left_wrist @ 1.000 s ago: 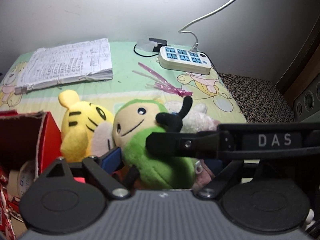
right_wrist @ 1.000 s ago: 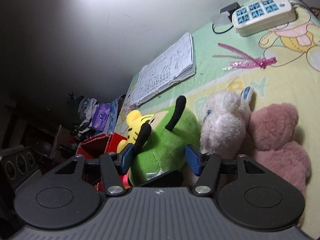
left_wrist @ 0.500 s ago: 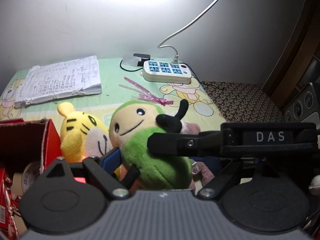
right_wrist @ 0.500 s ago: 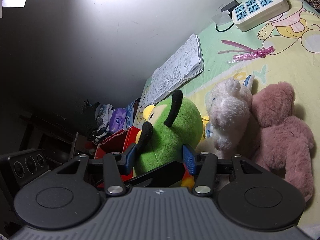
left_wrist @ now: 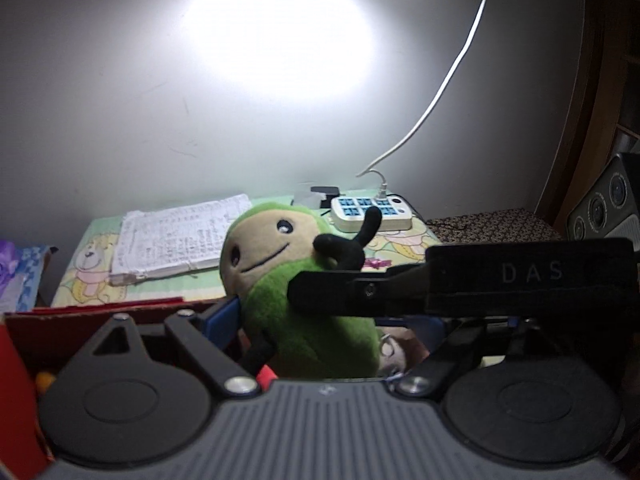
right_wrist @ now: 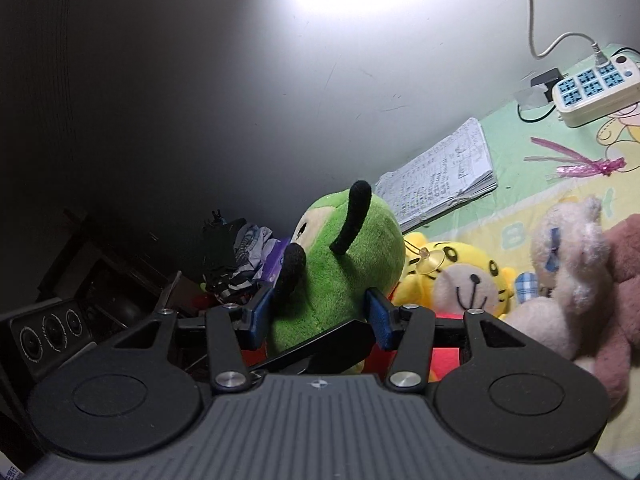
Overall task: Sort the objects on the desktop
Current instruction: 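Carry the green plush with both grippers over the red cardboard box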
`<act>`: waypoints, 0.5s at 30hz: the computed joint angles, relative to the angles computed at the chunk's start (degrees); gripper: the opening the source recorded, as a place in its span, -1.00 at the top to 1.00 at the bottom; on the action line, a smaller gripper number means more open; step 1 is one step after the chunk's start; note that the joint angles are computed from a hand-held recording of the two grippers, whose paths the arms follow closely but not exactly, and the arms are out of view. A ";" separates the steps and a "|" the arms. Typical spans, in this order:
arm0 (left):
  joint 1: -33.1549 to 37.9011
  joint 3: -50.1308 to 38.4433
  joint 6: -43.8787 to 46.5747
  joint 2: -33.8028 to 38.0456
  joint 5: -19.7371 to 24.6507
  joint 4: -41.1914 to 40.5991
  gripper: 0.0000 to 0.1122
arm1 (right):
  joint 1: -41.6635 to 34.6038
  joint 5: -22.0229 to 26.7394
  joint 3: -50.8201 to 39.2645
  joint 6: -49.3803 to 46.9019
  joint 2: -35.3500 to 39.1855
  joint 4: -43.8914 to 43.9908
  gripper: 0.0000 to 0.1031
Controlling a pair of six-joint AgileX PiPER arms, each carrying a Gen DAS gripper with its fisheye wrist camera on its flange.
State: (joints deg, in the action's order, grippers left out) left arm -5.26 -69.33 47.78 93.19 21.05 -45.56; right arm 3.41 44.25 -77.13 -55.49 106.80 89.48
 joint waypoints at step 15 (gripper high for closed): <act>28.58 -0.16 26.45 7.08 11.44 -8.15 -0.52 | 24.68 -14.07 -26.98 20.67 21.57 -10.28 -0.02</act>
State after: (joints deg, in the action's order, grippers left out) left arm 23.31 -69.49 74.22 100.27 32.50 -53.71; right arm 28.09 30.19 -104.11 -34.82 128.36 79.20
